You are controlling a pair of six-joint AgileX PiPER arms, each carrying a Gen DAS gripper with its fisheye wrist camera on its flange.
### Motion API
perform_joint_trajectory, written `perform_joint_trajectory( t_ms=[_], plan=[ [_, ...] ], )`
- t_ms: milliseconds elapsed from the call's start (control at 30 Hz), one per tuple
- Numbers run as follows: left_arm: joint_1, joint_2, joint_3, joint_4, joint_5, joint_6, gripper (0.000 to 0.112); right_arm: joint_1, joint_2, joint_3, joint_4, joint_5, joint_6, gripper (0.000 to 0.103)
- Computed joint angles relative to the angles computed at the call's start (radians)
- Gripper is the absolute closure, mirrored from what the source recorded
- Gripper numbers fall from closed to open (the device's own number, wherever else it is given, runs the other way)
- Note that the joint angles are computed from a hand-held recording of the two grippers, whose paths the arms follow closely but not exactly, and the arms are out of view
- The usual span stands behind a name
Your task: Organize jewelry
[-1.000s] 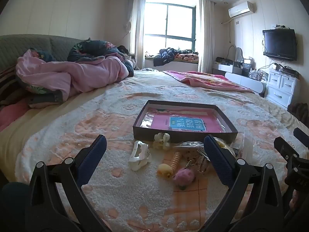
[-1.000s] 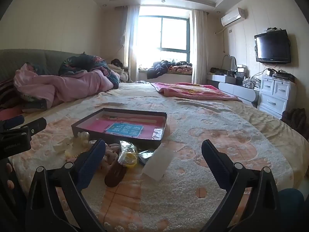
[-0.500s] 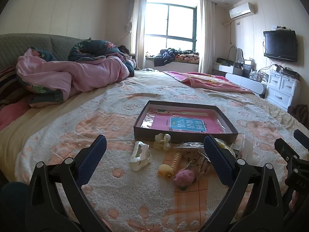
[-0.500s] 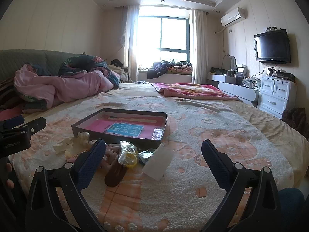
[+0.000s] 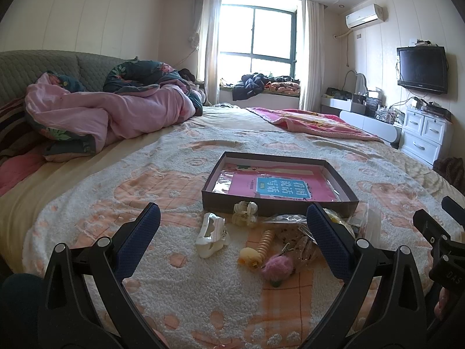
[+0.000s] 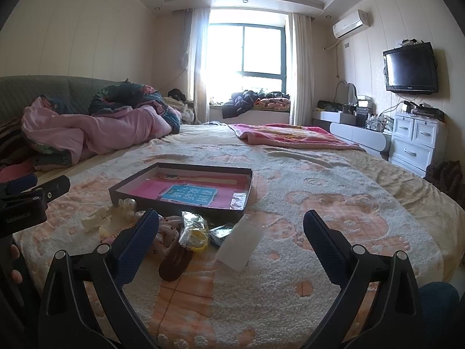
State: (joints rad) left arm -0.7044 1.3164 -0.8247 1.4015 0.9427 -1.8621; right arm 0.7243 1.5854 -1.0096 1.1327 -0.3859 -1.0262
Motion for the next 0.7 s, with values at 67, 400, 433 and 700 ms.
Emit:
perform_joint_trajectory(
  t_ms=[67,400,433,700],
  plan=[
    [0.000,0.001,0.000,0.000,0.001,0.000,0.020,0.000,0.001,-0.001,-0.001,0.001,0.001,0.006],
    [-0.001,0.001,0.000,0.003,0.001,-0.003,0.020,0.007,0.005,-0.006,0.011,-0.002,-0.009,0.006],
    [0.008,0.000,-0.001,0.005,-0.006,0.000,0.020,0.007,0.006,-0.006,0.006,-0.003,-0.003,0.006],
    [0.015,-0.001,-0.003,0.005,-0.011,0.005,0.020,0.010,0.008,-0.008,0.015,-0.004,-0.011,0.006]
  ],
)
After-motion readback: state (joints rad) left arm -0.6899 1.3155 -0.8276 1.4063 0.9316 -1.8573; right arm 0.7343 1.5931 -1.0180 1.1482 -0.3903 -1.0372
